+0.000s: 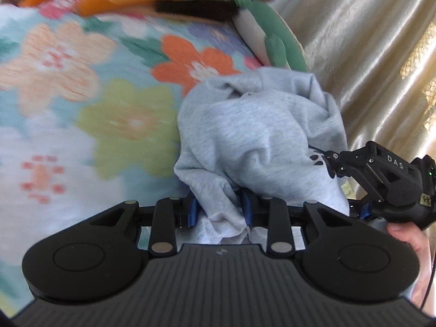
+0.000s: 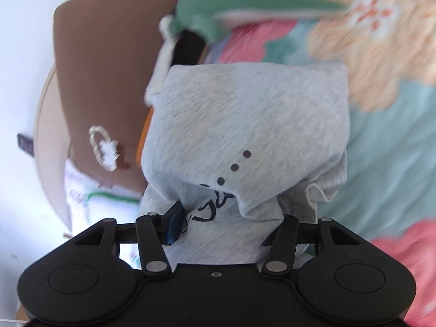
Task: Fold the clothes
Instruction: 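Lift the sweatshirt with both grippers and shake it out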
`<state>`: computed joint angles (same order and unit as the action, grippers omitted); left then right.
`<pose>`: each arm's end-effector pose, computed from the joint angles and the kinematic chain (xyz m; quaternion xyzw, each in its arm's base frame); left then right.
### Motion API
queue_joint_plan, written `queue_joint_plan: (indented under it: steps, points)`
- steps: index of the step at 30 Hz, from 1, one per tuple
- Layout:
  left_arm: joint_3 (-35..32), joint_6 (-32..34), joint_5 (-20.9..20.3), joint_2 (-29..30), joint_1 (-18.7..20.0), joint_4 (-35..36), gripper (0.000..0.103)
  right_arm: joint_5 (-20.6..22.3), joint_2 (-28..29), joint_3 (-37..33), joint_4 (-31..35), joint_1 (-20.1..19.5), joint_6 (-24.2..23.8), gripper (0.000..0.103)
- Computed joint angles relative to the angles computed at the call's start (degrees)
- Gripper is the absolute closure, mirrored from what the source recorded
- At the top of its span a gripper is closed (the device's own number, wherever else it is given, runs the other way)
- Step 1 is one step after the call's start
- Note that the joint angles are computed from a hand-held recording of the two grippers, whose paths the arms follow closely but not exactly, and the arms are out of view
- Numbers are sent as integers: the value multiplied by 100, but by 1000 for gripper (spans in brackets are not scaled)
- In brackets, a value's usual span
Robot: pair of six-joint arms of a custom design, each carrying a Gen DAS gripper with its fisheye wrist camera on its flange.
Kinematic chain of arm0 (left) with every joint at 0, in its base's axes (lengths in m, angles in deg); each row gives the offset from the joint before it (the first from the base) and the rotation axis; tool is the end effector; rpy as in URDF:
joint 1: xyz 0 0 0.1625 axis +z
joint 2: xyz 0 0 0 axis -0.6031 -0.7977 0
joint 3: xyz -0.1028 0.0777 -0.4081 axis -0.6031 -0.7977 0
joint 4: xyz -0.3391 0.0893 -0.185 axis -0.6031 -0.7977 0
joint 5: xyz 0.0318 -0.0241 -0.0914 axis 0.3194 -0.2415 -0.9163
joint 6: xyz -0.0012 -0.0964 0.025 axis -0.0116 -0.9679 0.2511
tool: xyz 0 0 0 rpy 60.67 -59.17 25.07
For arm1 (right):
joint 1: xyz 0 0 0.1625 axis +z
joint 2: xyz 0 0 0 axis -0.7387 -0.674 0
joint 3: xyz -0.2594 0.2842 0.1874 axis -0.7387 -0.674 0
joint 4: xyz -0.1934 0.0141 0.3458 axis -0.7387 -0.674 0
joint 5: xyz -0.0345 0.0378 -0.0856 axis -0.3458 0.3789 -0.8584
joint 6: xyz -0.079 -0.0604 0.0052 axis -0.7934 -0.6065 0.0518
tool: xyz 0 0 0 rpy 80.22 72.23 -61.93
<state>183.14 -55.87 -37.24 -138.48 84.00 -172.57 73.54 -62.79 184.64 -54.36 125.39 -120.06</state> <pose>-0.1551 -0.3961 0.1249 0.2481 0.9533 -0.1653 0.0494 0.0959 -0.2744 0.1499 0.1932 0.8694 -0.4422 0.1062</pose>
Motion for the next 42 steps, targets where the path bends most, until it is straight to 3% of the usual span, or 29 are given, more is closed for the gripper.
queue_joint_plan:
  steps: [1, 4, 6, 10, 16, 21, 25, 31, 34, 39, 42]
  points:
    - [75, 4, 22, -244, 25, 103, 74, 37, 119, -84, 38, 163, 41, 45]
    - [273, -33, 1, -1071, 119, 628, 74, 752, 576, -472, 199, 1168, 122, 45]
    - [375, -20, 129, -1680, 132, 1052, 74, 970, 939, -699, 199, 1703, 179, 45]
    - [542, 67, 468, -3194, 145, 2104, 74, 1101, 1682, -1230, 314, 2516, 294, 45]
    - [251, 328, 885, -5396, 133, 4279, 74, 1306, 2774, -2173, 538, 3685, 353, 45]
    - [-313, 506, 1099, -6547, 480, 5528, 74, 1415, 3707, -3065, 782, 4520, 512, 45]
    - [-649, 993, 1565, -7007, 580, 5731, 74, 1459, 4383, -3810, 1007, 4945, 434, 45]
    - [-945, 1811, 1310, -6805, 1740, 4777, 74, 1489, 5334, -5117, 1630, 5146, 248, 45]
    - [-1058, 1664, 1040, -6617, 2363, 4598, 74, 1542, 5755, -5613, 1913, 5224, 267, 45]
    - [-982, 1749, 1593, -6540, 2325, 4506, 74, 1580, 6102, -5870, 1985, 5172, 498, 45]
    - [-1006, 1759, 1575, -6416, 2430, 4340, 74, 1591, 6271, -6192, 2167, 5132, 454, 45]
